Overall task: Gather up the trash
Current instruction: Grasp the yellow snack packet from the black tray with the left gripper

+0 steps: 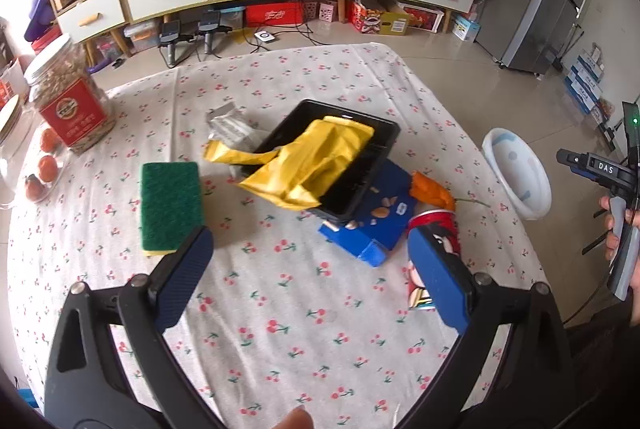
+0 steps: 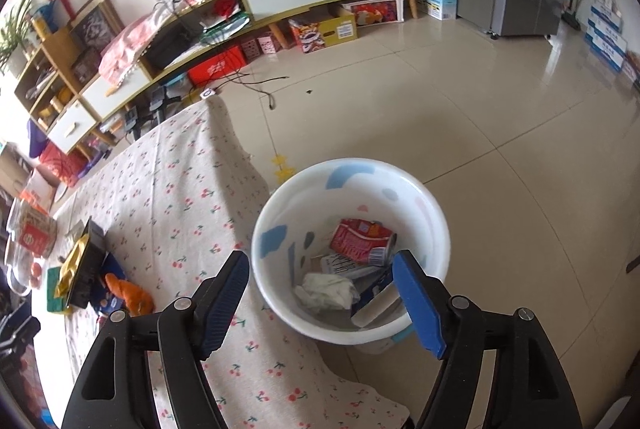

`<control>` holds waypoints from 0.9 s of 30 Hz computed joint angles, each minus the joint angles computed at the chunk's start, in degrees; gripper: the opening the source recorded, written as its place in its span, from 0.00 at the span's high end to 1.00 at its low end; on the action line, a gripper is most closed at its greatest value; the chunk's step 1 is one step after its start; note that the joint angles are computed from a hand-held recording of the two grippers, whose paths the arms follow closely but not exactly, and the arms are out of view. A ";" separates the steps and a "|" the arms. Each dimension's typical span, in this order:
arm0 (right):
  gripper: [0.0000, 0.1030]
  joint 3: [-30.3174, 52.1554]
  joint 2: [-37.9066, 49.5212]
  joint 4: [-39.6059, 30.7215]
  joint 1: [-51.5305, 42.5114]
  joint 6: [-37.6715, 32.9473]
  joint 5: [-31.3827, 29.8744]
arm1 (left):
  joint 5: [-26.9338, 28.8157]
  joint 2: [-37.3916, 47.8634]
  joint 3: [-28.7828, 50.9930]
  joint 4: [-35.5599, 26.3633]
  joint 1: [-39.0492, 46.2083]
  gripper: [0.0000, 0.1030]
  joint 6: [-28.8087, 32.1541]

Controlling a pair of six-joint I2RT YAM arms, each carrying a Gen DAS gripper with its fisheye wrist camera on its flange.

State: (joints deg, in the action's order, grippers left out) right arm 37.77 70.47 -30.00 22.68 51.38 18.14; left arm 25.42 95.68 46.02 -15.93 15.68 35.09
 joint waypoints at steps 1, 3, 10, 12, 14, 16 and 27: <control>0.26 0.53 0.67 -0.04 0.59 0.23 0.16 | -0.05 0.48 0.55 -0.06 0.74 0.05 0.21; 0.26 1.86 2.43 -0.20 1.86 0.68 0.42 | -0.05 1.30 1.61 -0.45 2.21 0.05 0.79; 0.26 7.35 8.63 -0.01 5.69 1.05 0.58 | -1.18 5.35 7.41 -3.04 6.21 0.05 2.26; 0.26 9.27 10.64 -0.09 6.66 1.01 0.59 | -1.71 6.63 9.17 -3.58 6.80 0.05 2.29; 0.25 11.36 12.94 0.08 7.44 0.94 0.12 | -1.98 7.84 10.84 -4.22 7.04 0.05 2.42; 0.25 12.83 14.80 0.74 7.74 0.46 -0.66 | -2.32 9.00 12.46 -5.30 6.66 0.05 2.89; 0.25 21.73 24.21 -0.20 10.62 -0.65 -2.03 | 0.82 21.67 29.41 -19.16 -1.85 0.12 4.91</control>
